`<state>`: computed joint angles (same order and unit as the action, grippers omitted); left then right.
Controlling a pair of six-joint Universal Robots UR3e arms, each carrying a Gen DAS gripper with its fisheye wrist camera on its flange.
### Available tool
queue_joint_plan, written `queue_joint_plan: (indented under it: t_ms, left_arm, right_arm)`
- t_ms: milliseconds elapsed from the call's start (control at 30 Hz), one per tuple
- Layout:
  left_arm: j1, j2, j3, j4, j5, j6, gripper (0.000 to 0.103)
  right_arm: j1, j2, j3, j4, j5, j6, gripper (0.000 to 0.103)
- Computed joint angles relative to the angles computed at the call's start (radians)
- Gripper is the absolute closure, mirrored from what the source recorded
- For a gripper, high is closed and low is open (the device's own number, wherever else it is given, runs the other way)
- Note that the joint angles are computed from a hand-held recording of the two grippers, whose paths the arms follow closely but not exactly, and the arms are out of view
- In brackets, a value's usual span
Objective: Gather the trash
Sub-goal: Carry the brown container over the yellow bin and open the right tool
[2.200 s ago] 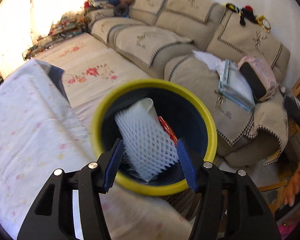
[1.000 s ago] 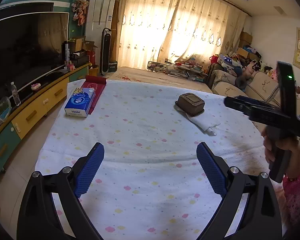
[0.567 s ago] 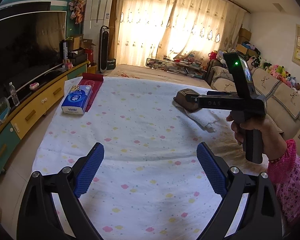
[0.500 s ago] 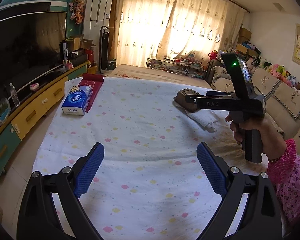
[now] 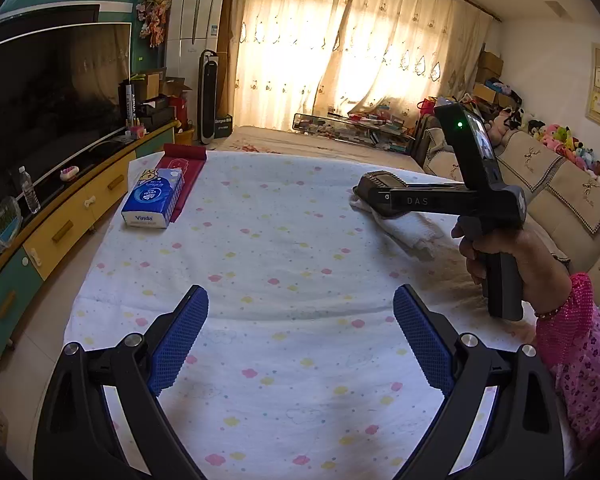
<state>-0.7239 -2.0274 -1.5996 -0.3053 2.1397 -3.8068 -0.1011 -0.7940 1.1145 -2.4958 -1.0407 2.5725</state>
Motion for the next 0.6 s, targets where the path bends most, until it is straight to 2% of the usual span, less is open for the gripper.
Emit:
queue_joint_plan:
  t_ms: [200, 367, 467, 600]
  left_arm:
    - [0.007, 0.002, -0.004, -0.008, -0.008, -0.009, 0.011]
    - [0.018, -0.002, -0.008, -0.007, -0.024, -0.008, 0.011]
    - [0.021, -0.006, -0.006, -0.009, -0.035, -0.005, 0.011]
    - [0.015, -0.014, 0.004, -0.010, -0.027, 0.004, 0.011]
  right_arm:
    - [-0.048, -0.114, 0.073, 0.020, 0.087, 0.009, 0.047]
    - [-0.117, -0.297, 0.223, 0.024, 0.172, 0.008, 0.047]
    - [-0.189, -0.435, 0.357, 0.048, 0.218, -0.047, 0.046]
    - [-0.356, -0.664, 0.583, 0.104, 0.299, -0.179, 0.046]
